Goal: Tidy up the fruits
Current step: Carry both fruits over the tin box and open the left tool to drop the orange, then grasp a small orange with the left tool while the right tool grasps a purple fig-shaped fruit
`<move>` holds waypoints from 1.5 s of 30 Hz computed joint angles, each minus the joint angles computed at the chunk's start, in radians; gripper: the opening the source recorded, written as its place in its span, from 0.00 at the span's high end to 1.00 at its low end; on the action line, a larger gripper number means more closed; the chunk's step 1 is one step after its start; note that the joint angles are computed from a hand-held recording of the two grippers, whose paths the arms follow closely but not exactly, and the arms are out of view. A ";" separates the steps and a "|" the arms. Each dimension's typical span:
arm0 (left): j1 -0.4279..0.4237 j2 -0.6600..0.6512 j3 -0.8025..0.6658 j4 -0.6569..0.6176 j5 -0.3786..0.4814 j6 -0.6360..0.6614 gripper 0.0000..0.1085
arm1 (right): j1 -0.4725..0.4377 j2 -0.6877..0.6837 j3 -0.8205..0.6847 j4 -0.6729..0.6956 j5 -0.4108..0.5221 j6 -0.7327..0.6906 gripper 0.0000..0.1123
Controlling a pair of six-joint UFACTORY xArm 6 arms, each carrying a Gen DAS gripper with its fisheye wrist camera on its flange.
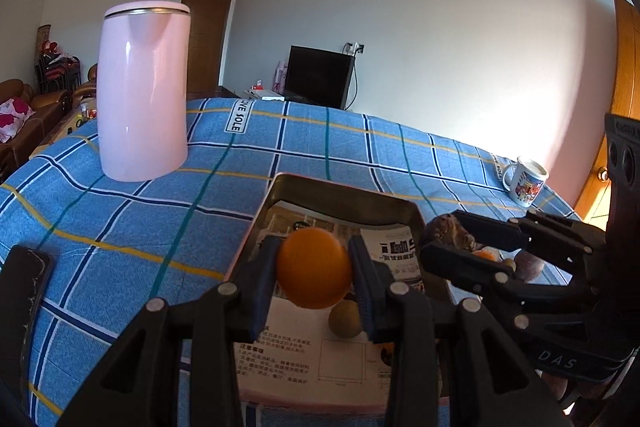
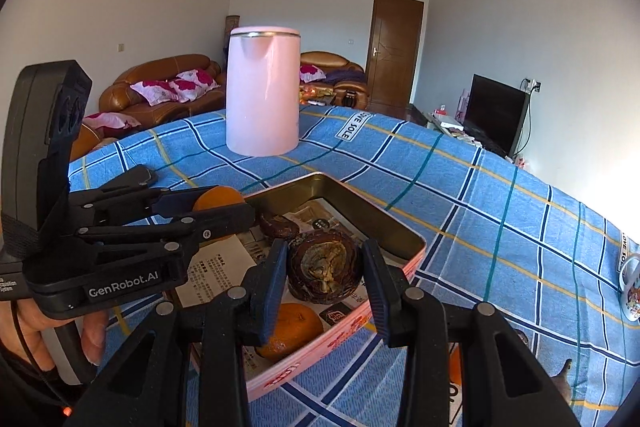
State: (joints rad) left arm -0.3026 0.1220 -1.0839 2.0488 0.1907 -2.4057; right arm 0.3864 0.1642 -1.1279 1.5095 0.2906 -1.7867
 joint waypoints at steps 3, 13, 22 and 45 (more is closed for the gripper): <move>0.009 0.006 -0.004 -0.033 -0.015 0.042 0.66 | 0.007 0.041 -0.031 -0.115 0.005 0.136 0.65; 0.029 0.008 -0.003 -0.103 -0.030 0.105 0.64 | 0.003 0.116 -0.076 -0.310 0.010 0.356 0.65; -0.042 -0.031 0.004 -0.038 0.045 0.037 0.43 | -0.057 -0.028 0.050 -0.074 -0.014 0.100 0.53; -0.206 0.304 -0.334 -0.684 -0.005 0.853 0.36 | -0.340 0.062 0.015 -0.369 0.023 0.489 0.37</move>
State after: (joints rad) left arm -0.5081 0.4257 -1.4175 1.3652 0.1857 -1.5524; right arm 0.0460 0.2263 -1.1128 1.1401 0.3136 -1.2975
